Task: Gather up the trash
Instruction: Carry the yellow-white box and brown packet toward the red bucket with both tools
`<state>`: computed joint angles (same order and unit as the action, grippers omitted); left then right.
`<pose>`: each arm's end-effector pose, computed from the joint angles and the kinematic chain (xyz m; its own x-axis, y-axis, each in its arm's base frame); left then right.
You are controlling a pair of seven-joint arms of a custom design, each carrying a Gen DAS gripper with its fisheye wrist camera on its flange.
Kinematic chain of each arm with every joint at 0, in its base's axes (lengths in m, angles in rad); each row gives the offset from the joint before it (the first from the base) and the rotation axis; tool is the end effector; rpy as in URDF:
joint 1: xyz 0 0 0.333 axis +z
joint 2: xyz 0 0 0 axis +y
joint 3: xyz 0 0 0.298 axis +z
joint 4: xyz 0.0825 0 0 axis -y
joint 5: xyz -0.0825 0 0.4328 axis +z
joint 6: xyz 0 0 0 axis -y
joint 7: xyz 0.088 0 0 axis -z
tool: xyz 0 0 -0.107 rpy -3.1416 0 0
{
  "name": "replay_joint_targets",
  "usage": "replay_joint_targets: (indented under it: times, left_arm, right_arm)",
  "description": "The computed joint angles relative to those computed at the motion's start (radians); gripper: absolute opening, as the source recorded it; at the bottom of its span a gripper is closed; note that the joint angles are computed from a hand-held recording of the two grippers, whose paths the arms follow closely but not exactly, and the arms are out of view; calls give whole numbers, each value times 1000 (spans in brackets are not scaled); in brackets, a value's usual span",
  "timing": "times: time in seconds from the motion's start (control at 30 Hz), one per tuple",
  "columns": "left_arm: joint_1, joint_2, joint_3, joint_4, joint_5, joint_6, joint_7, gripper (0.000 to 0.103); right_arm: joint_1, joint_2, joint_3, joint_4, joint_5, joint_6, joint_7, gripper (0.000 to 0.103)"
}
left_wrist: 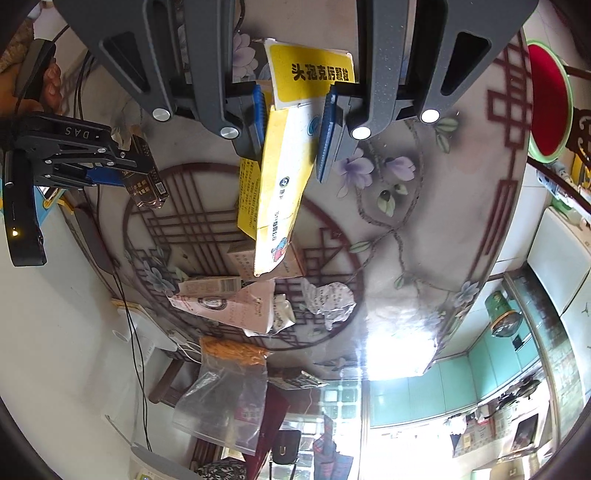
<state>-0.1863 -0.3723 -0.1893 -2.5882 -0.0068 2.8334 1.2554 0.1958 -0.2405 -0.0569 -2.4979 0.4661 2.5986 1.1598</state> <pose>0.4639 -0.1812 0.4068 -0.0993 -0.9881 0.1178 -0.8254 0.0156 -0.5644 0.5098 0.0627 0.3582 0.2270 -0.9472 -0.2263 -0.9158 -0.1286 -0.3805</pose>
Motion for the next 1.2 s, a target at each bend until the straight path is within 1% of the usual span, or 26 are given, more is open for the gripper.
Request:
replay_joint_targets:
  times: [0.23,0.47,0.57,0.77,0.97,1.03,1.13,1.2]
  left_arm:
    - [6,-27,12,-32,-15,4,-9,21]
    - [1,-54,31,-57,-40,14,6,21]
    - [4,-71,34,-73,-41,12,16,21]
    - [5,-128,71,-125,-79,20,43,21]
    - [56,-216,91,-191,-81,13,48,21]
    - [100,-258,83,-223,-66,19,30,21]
    - [143,-306,94,-260,-55,18,20,21]
    - [169,-335,111,-280,-49,7,26,21]
  right_arm:
    - [14,3,12,4,-5,-3,3,43]
    - [34,-5,19,9,3,-11,-2,43]
    - [49,-12,27,14,8,-11,-2,43]
    - [92,-35,45,25,19,-5,-6,43]
    - [136,-39,70,45,10,4,18,43]
    - [150,-34,80,55,4,8,32,43]
    - [174,-20,96,69,-4,14,53,43]
    - [192,-8,112,79,-11,18,72,43]
